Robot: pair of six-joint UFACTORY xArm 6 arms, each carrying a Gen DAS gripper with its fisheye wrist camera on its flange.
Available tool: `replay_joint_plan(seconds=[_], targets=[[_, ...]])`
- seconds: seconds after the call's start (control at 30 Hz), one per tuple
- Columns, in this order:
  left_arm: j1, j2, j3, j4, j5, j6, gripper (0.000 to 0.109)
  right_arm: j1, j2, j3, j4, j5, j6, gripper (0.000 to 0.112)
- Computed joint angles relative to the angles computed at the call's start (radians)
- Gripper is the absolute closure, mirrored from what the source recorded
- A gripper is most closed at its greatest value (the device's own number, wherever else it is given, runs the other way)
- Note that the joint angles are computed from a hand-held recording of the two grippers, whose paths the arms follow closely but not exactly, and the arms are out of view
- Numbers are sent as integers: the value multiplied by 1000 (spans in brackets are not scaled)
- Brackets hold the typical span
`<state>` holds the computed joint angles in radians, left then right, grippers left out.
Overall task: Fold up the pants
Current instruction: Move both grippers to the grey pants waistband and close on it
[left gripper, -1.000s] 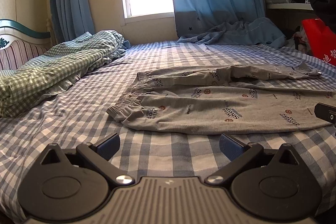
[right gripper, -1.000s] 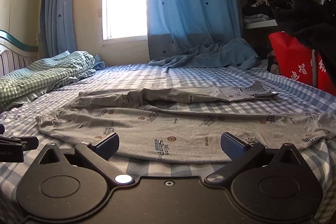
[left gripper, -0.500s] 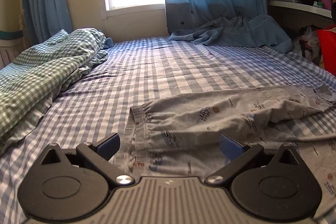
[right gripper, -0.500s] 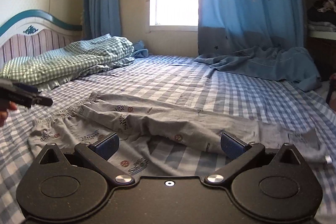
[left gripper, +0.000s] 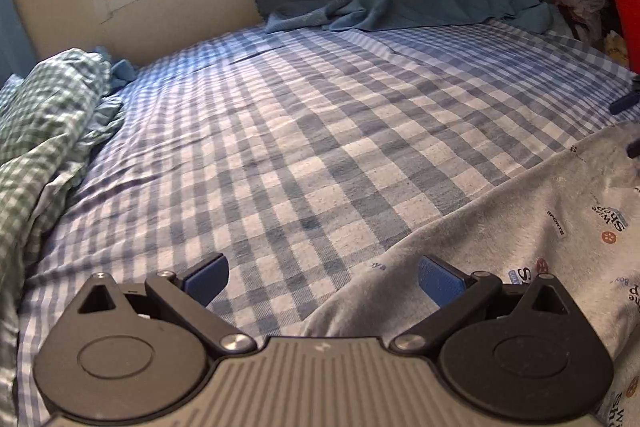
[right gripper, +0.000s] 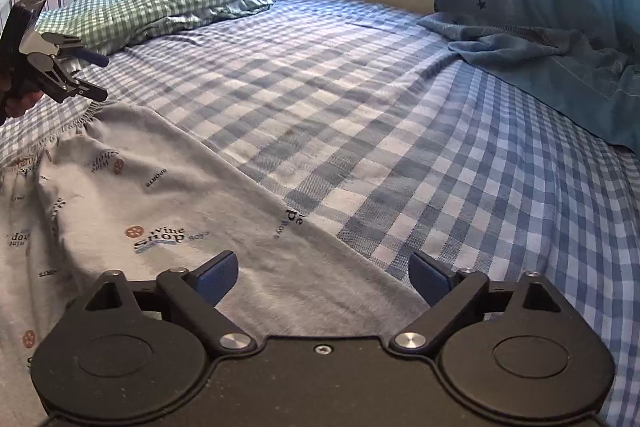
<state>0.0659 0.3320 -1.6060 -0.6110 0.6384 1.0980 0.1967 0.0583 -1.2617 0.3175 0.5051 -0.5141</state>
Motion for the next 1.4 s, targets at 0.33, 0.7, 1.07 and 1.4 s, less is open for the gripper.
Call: replay_joint_plan(seconds=[0.33, 0.7, 1.07, 1.4], targets=[[-28, 136, -158, 162, 164, 9, 72, -36, 145, -164, -17, 155, -60, 65], [-102, -35, 102, 220, -147, -59, 109, 23, 89, -57, -357, -58, 187, 112], [-116, 128, -37, 394, -256, -346, 109, 28, 327, -319, -736, -45, 542, 112], [-67, 142, -94, 47, -156, -45, 43, 6, 298, -297, -286, -64, 191, 66]])
